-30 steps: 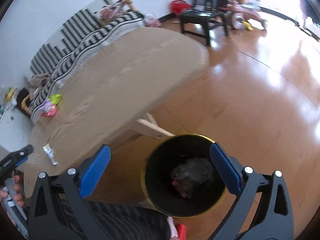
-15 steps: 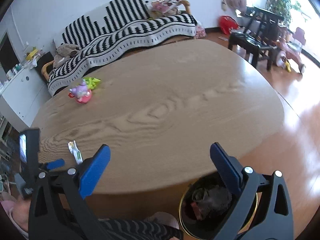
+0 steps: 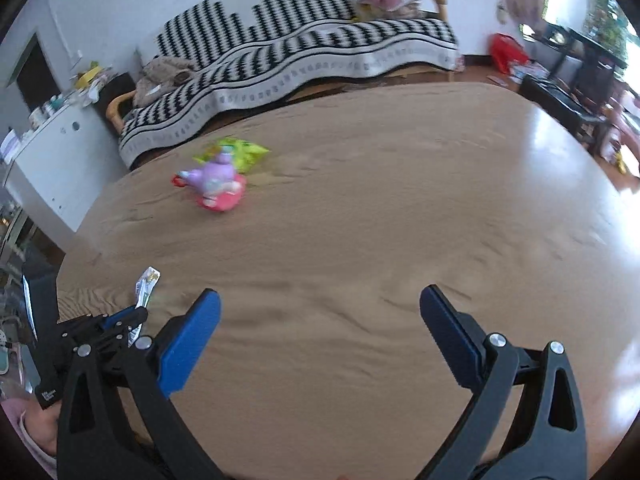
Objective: Collect trash
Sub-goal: 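Grasp the white snack wrapper with the left gripper while the right gripper grasps the pink toy, then carry the wrapper and pink toy over the bin and open both grippers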
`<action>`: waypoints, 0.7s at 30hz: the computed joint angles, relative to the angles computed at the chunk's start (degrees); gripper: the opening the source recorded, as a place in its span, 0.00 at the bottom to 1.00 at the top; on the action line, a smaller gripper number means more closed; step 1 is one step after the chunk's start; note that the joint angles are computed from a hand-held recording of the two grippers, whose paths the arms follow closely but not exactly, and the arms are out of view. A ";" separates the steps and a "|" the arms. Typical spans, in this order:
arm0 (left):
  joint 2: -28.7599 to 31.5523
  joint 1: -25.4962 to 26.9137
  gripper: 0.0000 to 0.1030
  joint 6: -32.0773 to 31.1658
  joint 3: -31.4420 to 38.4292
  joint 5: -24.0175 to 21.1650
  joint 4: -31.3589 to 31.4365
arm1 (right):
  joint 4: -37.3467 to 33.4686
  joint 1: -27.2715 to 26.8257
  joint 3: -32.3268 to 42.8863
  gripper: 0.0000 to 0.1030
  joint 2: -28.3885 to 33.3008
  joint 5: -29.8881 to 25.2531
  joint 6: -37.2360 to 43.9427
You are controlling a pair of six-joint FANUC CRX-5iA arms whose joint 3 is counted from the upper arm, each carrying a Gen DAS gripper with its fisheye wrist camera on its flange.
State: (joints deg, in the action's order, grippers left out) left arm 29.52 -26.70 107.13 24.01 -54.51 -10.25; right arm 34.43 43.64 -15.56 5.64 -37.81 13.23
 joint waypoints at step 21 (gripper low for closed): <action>1.82 4.16 0.07 -6.01 -0.36 6.16 7.70 | -5.33 -4.64 25.38 0.39 23.40 5.21 9.86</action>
